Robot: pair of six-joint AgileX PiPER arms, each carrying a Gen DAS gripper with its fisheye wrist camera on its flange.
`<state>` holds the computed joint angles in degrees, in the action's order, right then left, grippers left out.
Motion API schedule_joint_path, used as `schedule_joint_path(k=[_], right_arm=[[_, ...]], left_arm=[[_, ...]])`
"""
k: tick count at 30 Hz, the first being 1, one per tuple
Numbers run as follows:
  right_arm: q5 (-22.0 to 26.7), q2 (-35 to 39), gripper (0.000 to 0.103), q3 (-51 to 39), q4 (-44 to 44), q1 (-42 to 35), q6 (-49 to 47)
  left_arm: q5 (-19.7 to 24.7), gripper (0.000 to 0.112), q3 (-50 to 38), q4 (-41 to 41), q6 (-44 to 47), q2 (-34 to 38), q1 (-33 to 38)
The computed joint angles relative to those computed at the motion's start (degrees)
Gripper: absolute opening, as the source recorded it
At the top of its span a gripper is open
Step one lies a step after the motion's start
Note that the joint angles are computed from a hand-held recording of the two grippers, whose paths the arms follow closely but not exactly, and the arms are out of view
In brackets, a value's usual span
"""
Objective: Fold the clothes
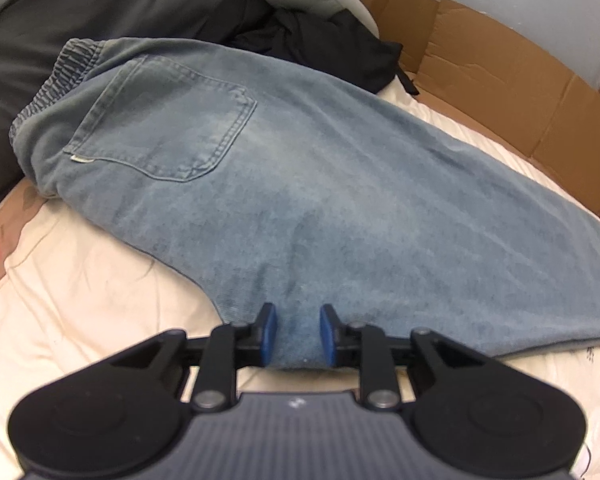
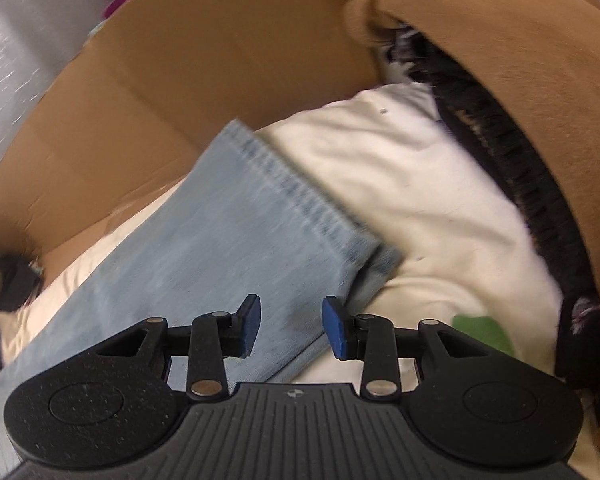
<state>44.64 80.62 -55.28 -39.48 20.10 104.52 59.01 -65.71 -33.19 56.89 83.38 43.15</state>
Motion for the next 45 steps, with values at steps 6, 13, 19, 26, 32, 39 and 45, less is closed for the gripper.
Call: schedule_joint_path(k=[6, 13, 19, 26, 32, 39, 45], right_arm=[[5.1, 0.3, 0.037, -0.9, -0.7, 1.7, 1.8], [2.8, -0.4, 0.037, 1.5, -2.7, 0.2, 5.7], [1.6, 0.1, 0.020, 1.3, -1.9, -1.8, 4.2], [4.8, -0.3, 0.018, 0.0, -2.1, -0.2, 2.3], [6.0, 0.4, 0.020, -1.1, -1.6, -0.1, 1.8], [-3.5, -0.4, 0.023, 3.1, 0.2, -5.2, 4.9], [-3.6, -2.8, 0.001, 3.9, -0.5, -4.8, 6.5]], left_arm=[[0.1, 0.028, 0.2, 0.3, 0.8, -0.1, 0.2], [-0.3, 0.030, 0.9, 1.0, 1.6, -0.5, 0.2], [-1.4, 0.032, 1.6, 1.9, 2.8, -0.5, -0.3], [-1.7, 0.034, 2.0, 2.4, 3.0, -0.6, -0.5], [-1.9, 0.036, 2.0, 2.6, 3.1, -0.6, -0.6], [-1.6, 0.038, 2.0, 2.4, 4.2, -0.3, -0.3], [-1.3, 0.038, 1.7, 2.5, 4.2, 0.0, -0.3]])
